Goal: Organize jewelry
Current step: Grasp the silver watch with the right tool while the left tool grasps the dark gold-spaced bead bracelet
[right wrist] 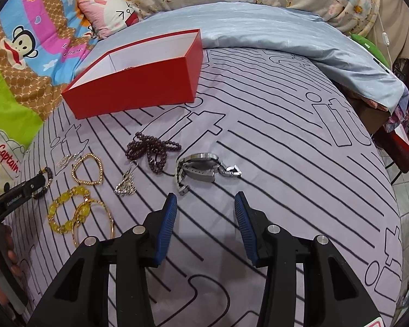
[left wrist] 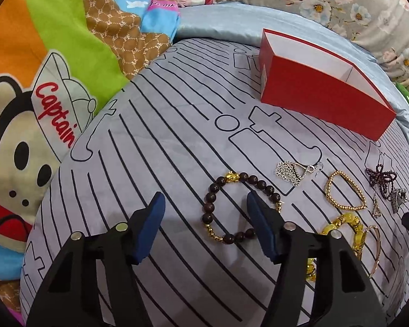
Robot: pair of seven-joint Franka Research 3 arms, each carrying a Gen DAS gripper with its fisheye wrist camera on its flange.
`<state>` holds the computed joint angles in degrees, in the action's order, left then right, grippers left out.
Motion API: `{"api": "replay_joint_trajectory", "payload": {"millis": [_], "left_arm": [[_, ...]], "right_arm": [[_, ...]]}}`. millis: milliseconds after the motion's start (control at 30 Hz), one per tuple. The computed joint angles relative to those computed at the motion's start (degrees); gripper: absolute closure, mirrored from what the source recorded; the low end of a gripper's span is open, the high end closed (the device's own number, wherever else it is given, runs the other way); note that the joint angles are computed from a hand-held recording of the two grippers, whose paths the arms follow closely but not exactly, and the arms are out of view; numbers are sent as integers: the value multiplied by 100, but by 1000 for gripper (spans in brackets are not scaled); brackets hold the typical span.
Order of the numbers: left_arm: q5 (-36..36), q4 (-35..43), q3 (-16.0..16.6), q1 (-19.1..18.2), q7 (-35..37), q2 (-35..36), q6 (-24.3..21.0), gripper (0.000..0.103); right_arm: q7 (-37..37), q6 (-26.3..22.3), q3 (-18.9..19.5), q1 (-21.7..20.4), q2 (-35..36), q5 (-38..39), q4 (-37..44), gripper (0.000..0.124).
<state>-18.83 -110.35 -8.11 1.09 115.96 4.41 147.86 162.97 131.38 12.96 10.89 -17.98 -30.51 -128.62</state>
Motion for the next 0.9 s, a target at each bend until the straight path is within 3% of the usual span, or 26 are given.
{"api": "replay_joint_trajectory", "payload": {"millis": [67, 133, 200, 233, 333, 733, 900], "left_arm": [[-86, 46, -12, 9, 95, 24, -38, 57], [-186, 109, -22, 25, 192, 48, -121, 71], [-391, 225, -37, 61, 342, 90, -327, 91], [-468, 302, -42, 74, 383, 132, -429, 94], [-657, 368, -61, 102, 507, 151, -588, 95], [-719, 449, -72, 76, 515, 192, -705, 95], [-704, 461, -81, 73, 496, 204, -701, 95]], "right_arm": [[-13, 28, -29, -22, 44, -11, 25, 81], [-13, 109, -65, -28, 47, 22, 14, 81], [-8, 284, -110, -24, 15, 126, -44, 81], [-13, 375, -125, -26, -6, 184, -79, 81], [-70, 656, -153, -45, 9, 404, -143, 81], [-61, 704, -202, -195, 411, 199, 160, 81], [-52, 588, -266, -153, 548, -33, 300, 91]]}}
